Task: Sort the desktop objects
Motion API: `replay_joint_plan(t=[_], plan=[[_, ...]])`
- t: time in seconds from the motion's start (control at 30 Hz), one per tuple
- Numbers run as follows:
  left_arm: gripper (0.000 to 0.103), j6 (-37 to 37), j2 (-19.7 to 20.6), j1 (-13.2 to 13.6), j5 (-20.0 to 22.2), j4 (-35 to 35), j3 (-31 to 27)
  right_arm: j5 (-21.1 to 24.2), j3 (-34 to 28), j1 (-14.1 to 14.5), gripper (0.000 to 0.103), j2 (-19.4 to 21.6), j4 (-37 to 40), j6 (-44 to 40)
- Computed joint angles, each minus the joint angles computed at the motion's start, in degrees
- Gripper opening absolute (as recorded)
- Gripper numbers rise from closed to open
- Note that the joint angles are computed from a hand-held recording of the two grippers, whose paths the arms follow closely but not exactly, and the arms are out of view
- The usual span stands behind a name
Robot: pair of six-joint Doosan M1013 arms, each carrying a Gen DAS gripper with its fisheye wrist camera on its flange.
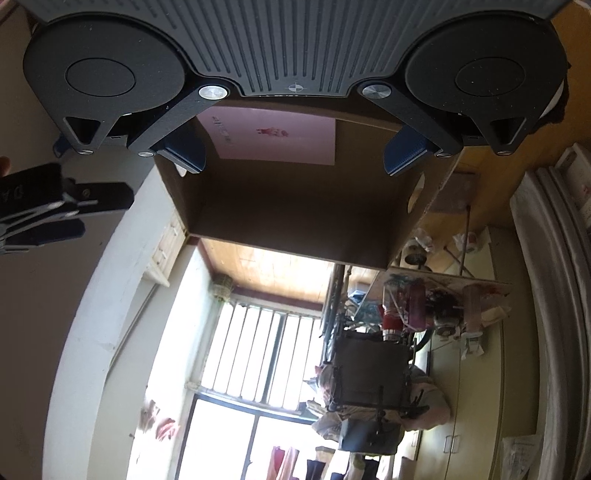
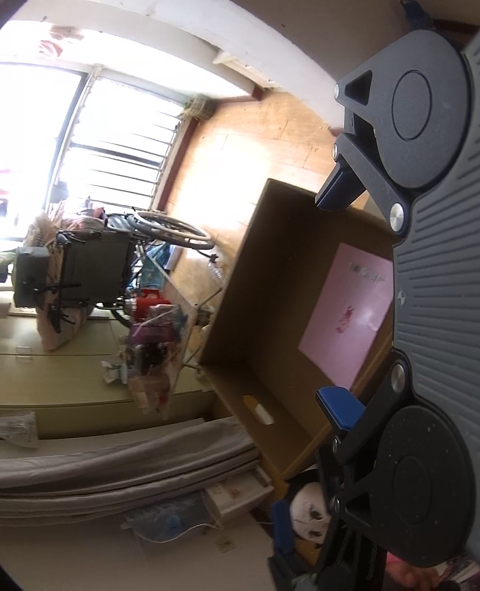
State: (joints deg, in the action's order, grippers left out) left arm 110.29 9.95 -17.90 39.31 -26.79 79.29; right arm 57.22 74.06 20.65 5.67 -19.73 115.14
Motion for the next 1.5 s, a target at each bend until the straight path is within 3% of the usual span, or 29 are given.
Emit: replay_joint_plan(t=[0.17, 0.33, 0.53, 0.7, 0.83, 1.07, 1.2, 1.5], plan=[[0.103, -2.31, 2.05, 0.11, 2.89, 1.19, -2.54, -2.10, 0.09, -2.07, 0.103, 0.28, 3.88, -1.10], [0.103, -3.80, 5.95, 0.90, 9.45, 0.80, -8.47, 0.25, -1.88, -4.45, 0.103, 2.18, 10.12, -3.08], [0.103, -6.65, 13.21, 1.22, 20.89, 1.10, -17.84, 7.48, -5.94, -8.99, 0.100, 6.39, 24.70, -5.09], [0.103, -11.16, 19.46, 1.15, 31.83, 0.95, -25.03, 16.97, -9.54, -12.46, 0.089, 11.04, 33.72, -4.36], [0.103, -12.44, 24.06, 0.27, 39.80, 1.45, -30.72, 23.79, -11.71, -14.53, 0.088, 14.45, 40.89, -3.09], [0.103, -18.81, 31.29, -0.35, 50.83, 1.63, -39.62, 29.03, -12.23, -15.19, 0.089, 17.86, 45.78, -3.36], [0.103, -21.13, 33.97, -0.57, 55.93, 2.18, -42.50, 31.19, -12.59, -15.31, 0.095, 19.84, 47.94, -0.12], [0.103, -21.98, 35.58, -0.84, 60.28, 3.12, -43.49, 35.49, -14.89, -14.74, 0.102, 23.59, 49.94, 3.29]])
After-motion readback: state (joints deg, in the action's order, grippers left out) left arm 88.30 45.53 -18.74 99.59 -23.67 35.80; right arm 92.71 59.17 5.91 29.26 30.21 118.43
